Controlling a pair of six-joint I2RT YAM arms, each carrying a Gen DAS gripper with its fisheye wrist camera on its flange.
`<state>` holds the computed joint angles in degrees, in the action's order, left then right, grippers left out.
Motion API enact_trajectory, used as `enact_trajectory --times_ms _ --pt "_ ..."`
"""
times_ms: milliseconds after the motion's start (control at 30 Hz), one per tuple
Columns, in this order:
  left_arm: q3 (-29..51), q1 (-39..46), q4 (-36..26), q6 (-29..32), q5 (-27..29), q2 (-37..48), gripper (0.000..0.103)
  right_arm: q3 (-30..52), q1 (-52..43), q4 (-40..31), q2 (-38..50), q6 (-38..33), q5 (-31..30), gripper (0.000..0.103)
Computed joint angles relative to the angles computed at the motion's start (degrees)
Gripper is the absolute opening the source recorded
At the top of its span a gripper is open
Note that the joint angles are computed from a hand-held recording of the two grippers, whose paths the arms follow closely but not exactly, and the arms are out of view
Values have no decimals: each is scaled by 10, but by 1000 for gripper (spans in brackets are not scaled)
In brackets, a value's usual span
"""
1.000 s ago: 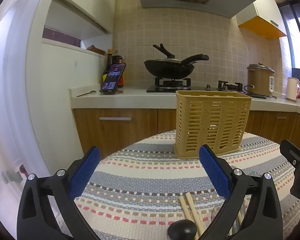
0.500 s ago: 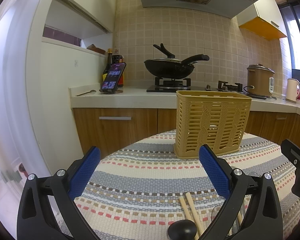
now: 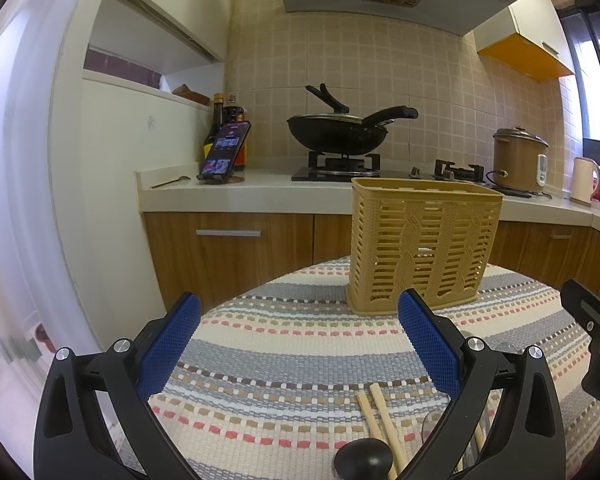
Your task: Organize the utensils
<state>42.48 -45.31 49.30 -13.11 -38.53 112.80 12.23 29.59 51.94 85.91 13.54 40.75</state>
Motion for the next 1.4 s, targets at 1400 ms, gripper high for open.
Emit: enact_trajectory --times_ms 1400 --pt "-1 1 -5 -3 2 -1 96 1 15 19 14 -9 24 96"
